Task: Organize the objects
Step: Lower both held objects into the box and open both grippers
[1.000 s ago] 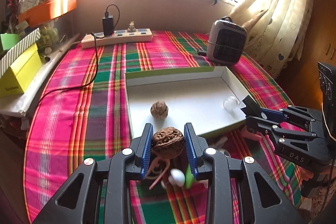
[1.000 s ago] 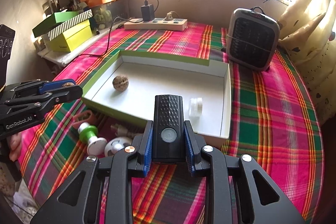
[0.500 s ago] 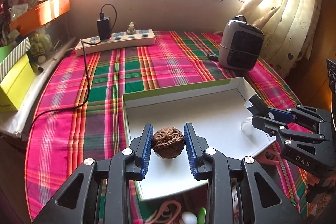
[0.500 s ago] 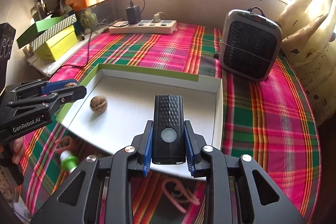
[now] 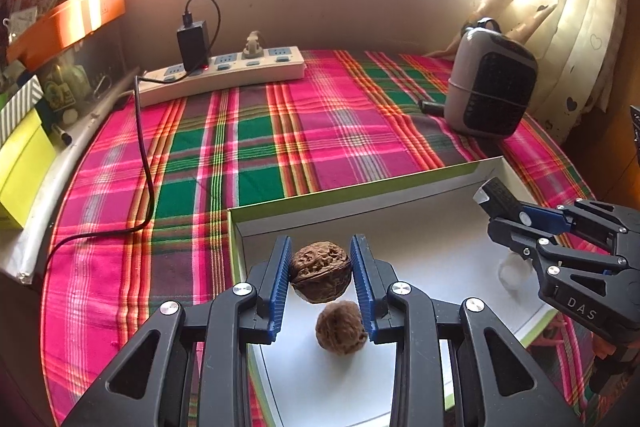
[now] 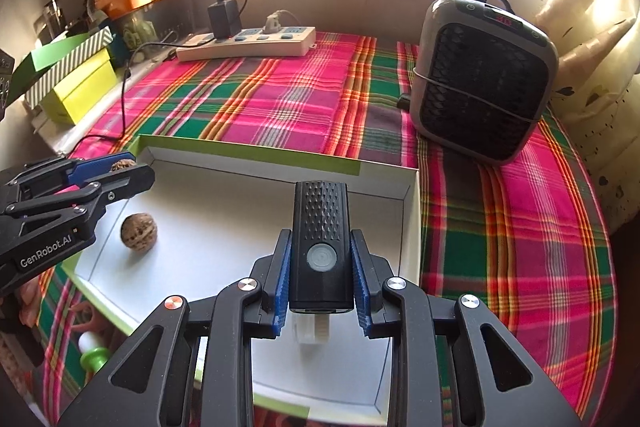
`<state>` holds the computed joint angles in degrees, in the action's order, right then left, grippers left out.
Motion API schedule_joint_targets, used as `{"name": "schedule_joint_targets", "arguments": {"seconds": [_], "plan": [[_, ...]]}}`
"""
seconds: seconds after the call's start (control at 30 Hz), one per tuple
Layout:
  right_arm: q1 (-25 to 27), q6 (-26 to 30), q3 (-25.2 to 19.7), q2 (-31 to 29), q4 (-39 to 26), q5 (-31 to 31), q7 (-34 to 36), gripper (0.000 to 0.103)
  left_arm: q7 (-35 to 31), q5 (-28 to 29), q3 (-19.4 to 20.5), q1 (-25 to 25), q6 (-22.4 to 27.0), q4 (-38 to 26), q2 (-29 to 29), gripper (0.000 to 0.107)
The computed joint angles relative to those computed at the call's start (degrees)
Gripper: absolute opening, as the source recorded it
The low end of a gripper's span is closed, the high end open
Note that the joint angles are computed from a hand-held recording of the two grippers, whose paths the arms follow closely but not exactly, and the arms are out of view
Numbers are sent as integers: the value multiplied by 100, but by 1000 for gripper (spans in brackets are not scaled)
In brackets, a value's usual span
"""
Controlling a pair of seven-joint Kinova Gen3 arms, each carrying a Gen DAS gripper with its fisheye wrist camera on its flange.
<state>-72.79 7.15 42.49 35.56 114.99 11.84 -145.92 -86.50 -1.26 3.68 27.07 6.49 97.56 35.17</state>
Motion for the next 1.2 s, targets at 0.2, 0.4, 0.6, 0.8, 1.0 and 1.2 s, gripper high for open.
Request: {"name": "schedule_joint_targets", "arguments": {"seconds": [0.2,0.4,0.6,0.8,1.0,1.2], "plan": [[307,107,-246,56,-147,23,66,28,68,-18,-140,129,213,-242,189,28],[574,190,-479,101,-249,126,12,28,182,-69,-247,225,325,-385,298,28],[712,232,-619,135,-306,259,-75,28,226,-135,-265,255,357,-425,337,28],[674,216,-590,154,-303,341,-153,28,265,-195,-307,324,408,-485,388,28],[666,194,-580,160,-301,366,-180,28,292,-227,-316,347,430,-507,404,28],[651,237,-578,169,-330,389,-190,28,343,-272,-382,404,464,-528,409,29]]}}
